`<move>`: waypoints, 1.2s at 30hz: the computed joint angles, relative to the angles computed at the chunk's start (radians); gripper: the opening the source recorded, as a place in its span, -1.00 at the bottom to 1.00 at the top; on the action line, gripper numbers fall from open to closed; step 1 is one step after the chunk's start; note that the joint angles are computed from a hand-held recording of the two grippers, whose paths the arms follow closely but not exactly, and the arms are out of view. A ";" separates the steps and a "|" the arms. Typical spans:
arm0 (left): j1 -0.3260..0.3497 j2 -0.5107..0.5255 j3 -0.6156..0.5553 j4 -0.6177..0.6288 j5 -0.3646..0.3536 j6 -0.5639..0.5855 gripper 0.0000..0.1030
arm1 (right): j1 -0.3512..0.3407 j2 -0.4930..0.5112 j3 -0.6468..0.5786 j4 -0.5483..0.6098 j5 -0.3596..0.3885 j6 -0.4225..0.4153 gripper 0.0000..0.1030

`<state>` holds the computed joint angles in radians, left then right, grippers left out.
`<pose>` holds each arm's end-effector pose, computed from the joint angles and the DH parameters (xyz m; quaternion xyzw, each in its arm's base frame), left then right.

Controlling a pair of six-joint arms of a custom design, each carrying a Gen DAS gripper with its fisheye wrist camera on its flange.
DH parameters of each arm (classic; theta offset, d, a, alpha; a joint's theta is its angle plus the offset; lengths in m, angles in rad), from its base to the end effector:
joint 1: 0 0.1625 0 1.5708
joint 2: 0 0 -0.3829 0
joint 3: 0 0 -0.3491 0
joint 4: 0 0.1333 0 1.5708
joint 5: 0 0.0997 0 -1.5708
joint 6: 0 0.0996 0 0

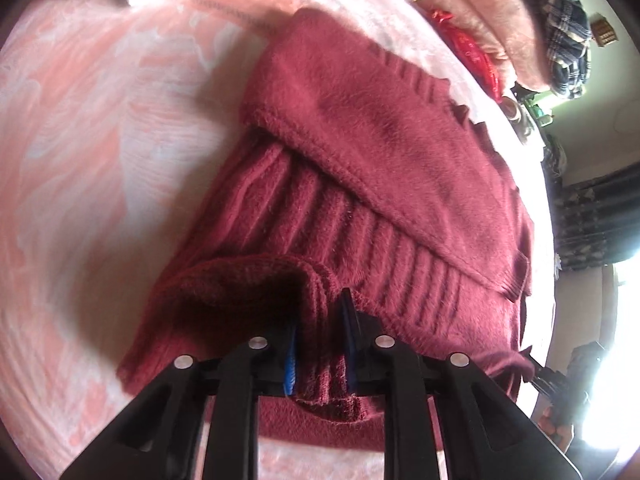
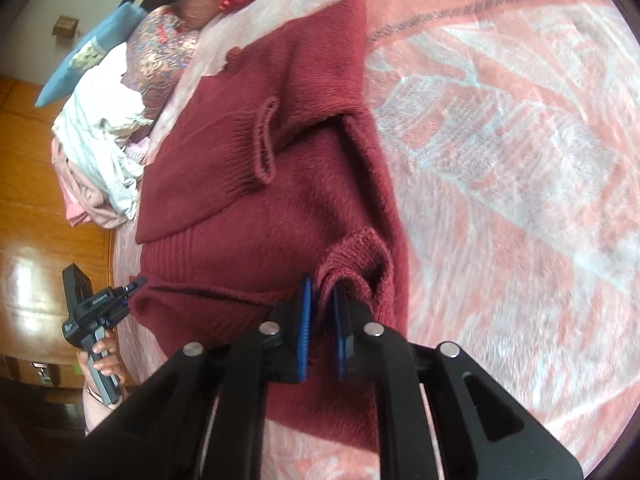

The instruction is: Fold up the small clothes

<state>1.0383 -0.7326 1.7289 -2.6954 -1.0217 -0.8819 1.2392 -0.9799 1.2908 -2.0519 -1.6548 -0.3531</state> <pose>-0.1369 -0.5973 0.0540 -0.1841 0.9429 -0.2227 0.1656 -0.0970 -0.6654 0.2928 0.0071 -0.9955 0.0659 0.0679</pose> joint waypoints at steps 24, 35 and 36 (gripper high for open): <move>-0.083 -0.022 -0.053 0.251 0.294 0.201 0.15 | 0.108 -0.004 0.044 -0.124 -0.210 -0.240 0.14; -0.023 0.094 -0.203 0.319 0.291 0.316 0.21 | 0.110 0.114 -0.066 -0.050 -0.265 -0.263 0.30; -0.022 0.102 -0.213 0.329 0.293 0.319 0.23 | 0.112 0.119 -0.066 -0.052 -0.271 -0.272 0.33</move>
<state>1.0165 -0.6308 1.5155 -2.3664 -0.7285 -0.5627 1.3508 -0.8605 1.2245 -2.1035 -1.9258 -0.6256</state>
